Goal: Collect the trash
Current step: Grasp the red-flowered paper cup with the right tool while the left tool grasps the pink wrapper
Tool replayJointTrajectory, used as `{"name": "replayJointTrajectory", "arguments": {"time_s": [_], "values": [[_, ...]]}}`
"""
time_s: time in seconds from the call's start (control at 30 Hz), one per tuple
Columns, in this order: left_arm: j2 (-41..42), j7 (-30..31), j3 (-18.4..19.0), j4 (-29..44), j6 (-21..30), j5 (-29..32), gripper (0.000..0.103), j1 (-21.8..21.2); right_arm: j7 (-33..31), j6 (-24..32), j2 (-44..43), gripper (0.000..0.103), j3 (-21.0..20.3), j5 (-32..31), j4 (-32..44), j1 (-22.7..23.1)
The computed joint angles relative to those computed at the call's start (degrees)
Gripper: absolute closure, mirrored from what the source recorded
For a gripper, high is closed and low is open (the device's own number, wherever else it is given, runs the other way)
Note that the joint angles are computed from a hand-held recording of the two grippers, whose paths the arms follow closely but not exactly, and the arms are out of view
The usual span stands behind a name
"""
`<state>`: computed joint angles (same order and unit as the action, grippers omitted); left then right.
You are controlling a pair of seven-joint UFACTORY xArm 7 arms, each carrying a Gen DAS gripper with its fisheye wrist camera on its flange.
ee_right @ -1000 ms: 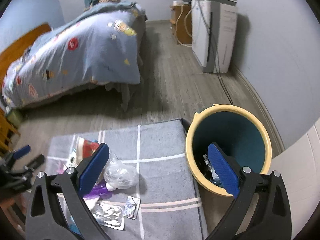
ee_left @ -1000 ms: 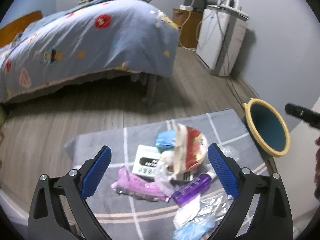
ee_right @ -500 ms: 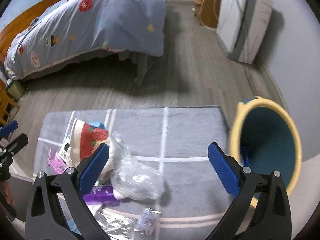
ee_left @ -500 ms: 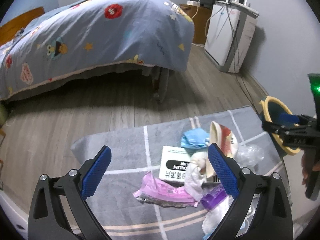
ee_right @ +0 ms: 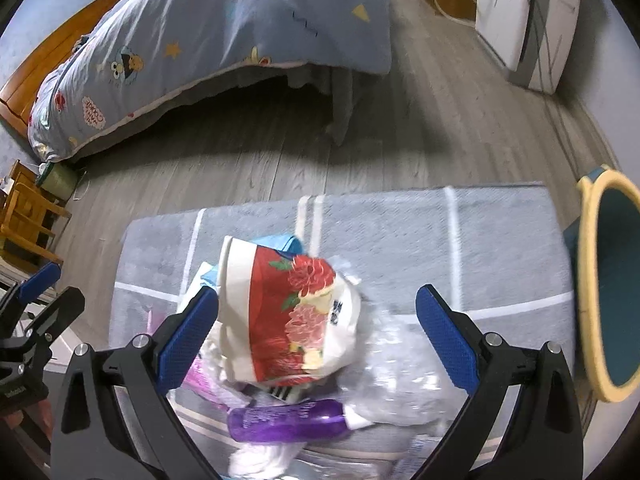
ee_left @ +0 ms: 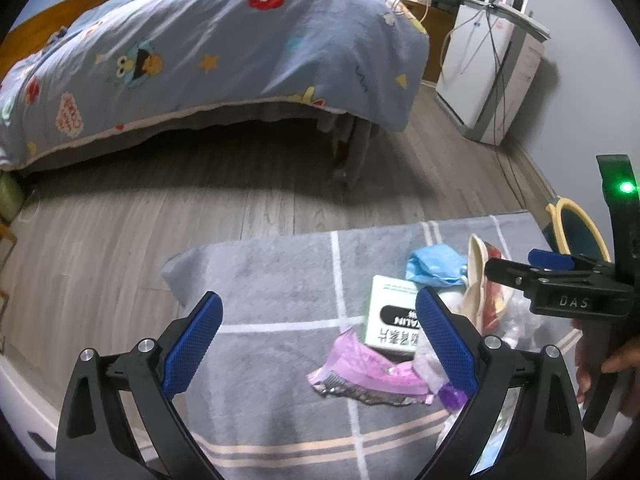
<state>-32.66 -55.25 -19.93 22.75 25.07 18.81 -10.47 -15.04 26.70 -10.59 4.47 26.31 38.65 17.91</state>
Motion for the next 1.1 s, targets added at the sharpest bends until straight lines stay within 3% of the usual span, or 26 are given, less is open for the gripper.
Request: {"name": "replayJointTrajectory", "arguments": {"time_s": [0.33,0.57,0.63,0.73,1.1], "values": [[0.5,1.3,1.5,-0.2,-0.2,-1.7,0.007,-0.9,-2.6,2.4,1.2,0.006,-0.3,5.8,1.0,0.3],[1.1,2.1,1.7,-0.1,0.0,-2.4,0.007,-1.1,0.4,4.3,2.6,0.006,1.9,-3.8,1.1,-0.8],[1.5,2.0,1.5,0.2,0.1,-2.4,0.007,-1.1,-0.6,4.3,2.4,0.006,1.7,-3.7,0.7,-0.4],[2.2,2.6,1.6,0.3,0.6,-2.3,0.007,-1.3,-1.8,4.9,1.3,0.026,1.1,-1.9,0.6,0.0],[12.3,6.8,5.0,1.1,-1.5,-7.7,0.009,-6.1,-4.8,6.1,-2.8,0.026,-1.0,-0.2,-0.3,-1.1]]}}
